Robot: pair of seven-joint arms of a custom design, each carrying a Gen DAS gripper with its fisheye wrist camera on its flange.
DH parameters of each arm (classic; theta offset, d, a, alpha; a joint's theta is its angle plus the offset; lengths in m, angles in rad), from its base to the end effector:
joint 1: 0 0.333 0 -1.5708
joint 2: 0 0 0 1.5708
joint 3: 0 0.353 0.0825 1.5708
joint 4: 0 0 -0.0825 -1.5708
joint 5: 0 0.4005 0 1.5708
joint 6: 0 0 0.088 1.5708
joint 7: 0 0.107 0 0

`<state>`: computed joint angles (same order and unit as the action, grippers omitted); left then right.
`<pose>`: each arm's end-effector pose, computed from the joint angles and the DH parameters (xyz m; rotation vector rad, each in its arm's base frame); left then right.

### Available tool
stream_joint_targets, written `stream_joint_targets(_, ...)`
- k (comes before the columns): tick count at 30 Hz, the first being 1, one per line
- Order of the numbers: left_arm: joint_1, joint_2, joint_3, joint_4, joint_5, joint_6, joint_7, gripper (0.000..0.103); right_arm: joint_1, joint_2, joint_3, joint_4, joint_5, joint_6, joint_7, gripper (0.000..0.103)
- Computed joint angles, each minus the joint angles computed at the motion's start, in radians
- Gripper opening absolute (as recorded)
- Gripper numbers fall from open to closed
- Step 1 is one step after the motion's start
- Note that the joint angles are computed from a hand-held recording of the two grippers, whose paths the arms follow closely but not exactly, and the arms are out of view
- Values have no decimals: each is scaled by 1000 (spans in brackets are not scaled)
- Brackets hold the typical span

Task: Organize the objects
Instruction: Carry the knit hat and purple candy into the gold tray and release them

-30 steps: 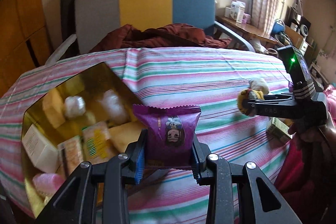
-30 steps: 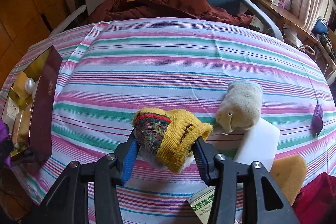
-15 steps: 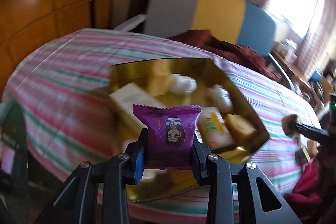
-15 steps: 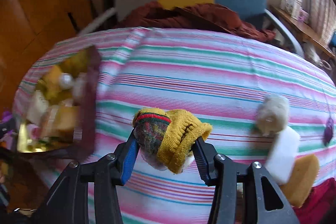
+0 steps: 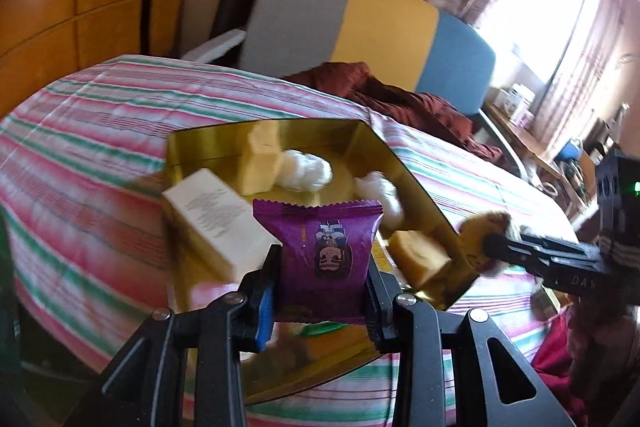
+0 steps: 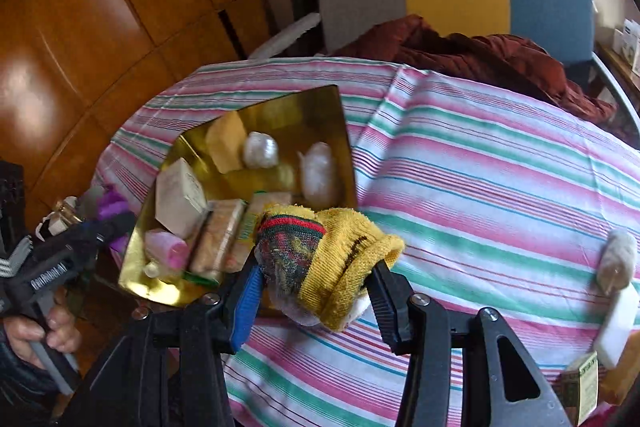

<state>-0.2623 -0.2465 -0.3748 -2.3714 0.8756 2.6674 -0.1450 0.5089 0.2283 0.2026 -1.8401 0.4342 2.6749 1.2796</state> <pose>0.3880 -0.3262 0.4887 -2.1021 1.4410 -0.9054 0.5327 0.4276 0.5016 -2.2011 1.0862 -0.0387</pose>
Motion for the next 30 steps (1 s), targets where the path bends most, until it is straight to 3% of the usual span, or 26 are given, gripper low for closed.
stream_joint_targets(6, -14, 77, 19, 52, -17, 5, 51, 36, 16, 48, -2, 76, -36, -31, 23, 49)
stream_joint_targets(18, -32, 121, 52, 56, -66, 48, 108, 37, 38, 186, 1, 282, -73, -102, 34, 49)
stream_joint_targets(21, -32, 122, 60, 45, -86, 78, 118, 52, 55, 244, -3, 368, -88, -118, 48, 55)
stream_joint_targets(26, -27, 105, 51, 29, -85, 61, 92, 52, 95, 332, -38, 500, -136, -121, 131, 61)
stream_joint_targets(30, -20, 73, 43, 6, -83, 43, 66, 57, 92, 331, -41, 493, -149, -124, 166, 68)
